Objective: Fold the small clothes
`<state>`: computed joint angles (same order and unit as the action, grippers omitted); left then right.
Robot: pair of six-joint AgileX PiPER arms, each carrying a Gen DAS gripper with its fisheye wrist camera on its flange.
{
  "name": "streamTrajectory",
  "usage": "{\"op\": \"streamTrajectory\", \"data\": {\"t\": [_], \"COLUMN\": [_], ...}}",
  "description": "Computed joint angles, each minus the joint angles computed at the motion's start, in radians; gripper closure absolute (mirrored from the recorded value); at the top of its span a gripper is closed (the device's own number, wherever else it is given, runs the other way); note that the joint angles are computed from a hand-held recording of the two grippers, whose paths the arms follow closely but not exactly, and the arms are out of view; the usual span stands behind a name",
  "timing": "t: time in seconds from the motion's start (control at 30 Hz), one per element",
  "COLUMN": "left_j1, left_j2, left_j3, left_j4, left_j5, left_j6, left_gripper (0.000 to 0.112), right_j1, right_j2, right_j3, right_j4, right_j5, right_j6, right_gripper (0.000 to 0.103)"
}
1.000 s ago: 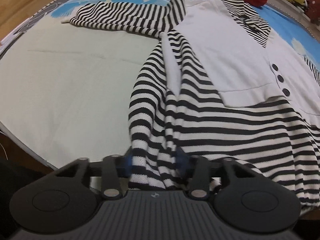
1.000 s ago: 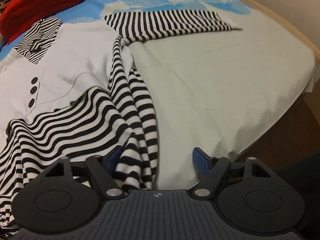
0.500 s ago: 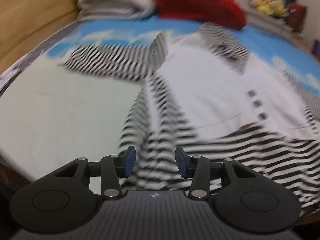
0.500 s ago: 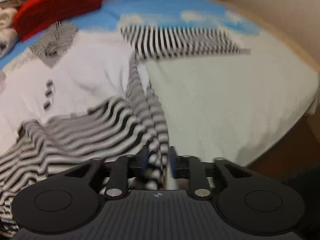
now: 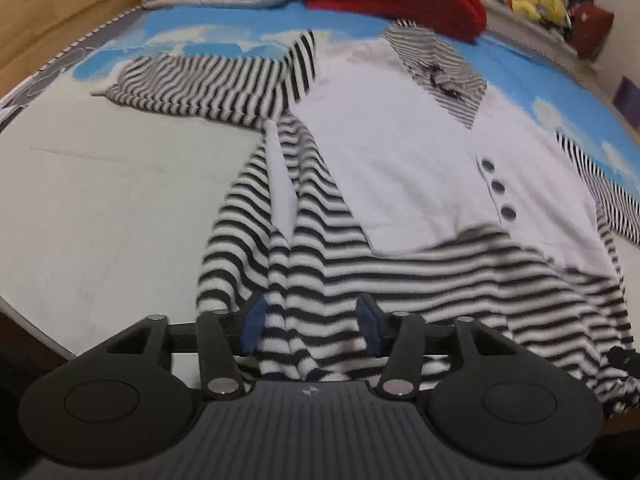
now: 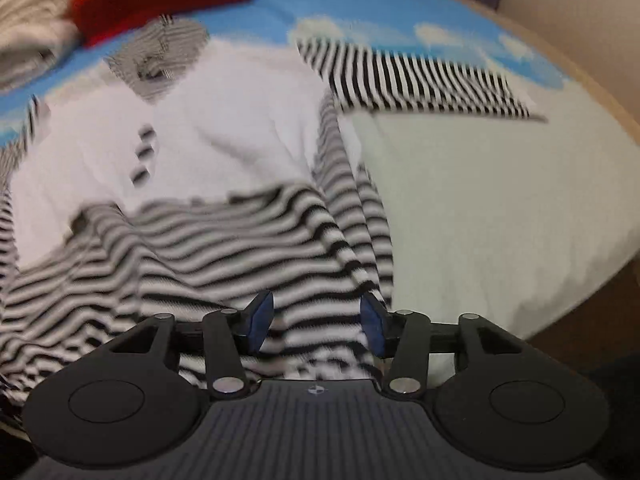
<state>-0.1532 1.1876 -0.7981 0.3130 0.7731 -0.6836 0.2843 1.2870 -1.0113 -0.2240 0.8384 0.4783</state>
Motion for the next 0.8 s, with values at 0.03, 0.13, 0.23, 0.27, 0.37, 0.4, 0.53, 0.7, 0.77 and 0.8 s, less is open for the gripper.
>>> {"op": "streamTrajectory", "data": {"t": [0.03,0.13,0.23,0.27,0.37,0.4,0.53,0.7,0.77,0.8], "left_j1": [0.029,0.063,-0.044,-0.078,-0.149,-0.151,-0.061,0.036,0.067,0.081], "left_j2": [0.038,0.089,0.035,0.004,-0.037,-0.038,0.011,0.174,0.235,0.276], "left_j3": [-0.013,-0.023,-0.055,-0.048,-0.085,-0.119,-0.309,-0.541,-0.593,-0.629], "left_j4": [-0.062,-0.126,0.069,0.133,0.316,0.333,0.295,0.370,0.431,0.458], "left_j5": [0.014,0.051,0.047,0.035,0.034,0.051,0.016,-0.101,-0.165,-0.187], "left_j6": [0.057,0.082,-0.066,-0.118,-0.255,-0.262,-0.167,-0.059,-0.020,0.005], "left_gripper": [0.051,0.052,0.051,0.051,0.047,0.046,0.045,0.040,0.039,0.039], "right_j1": [-0.006,-0.043,0.006,0.020,0.057,0.054,-0.001,-0.086,-0.131,-0.150], "right_j2": [0.018,0.061,0.034,0.011,-0.054,-0.072,-0.095,-0.017,0.043,0.067], "right_j3": [-0.014,-0.008,-0.025,-0.013,-0.007,-0.012,-0.106,-0.288,-0.359,-0.383], "right_j4": [0.013,0.062,-0.008,-0.026,-0.102,-0.108,-0.039,0.136,0.226,0.271], "right_j5": [0.023,0.074,0.053,0.024,-0.053,-0.072,-0.124,-0.161,-0.185,-0.201], "right_j6": [-0.013,-0.050,0.001,0.025,0.096,0.092,-0.012,-0.244,-0.341,-0.392], "right_gripper": [0.049,0.049,0.049,0.049,0.049,0.049,0.047,0.043,0.043,0.043]}}
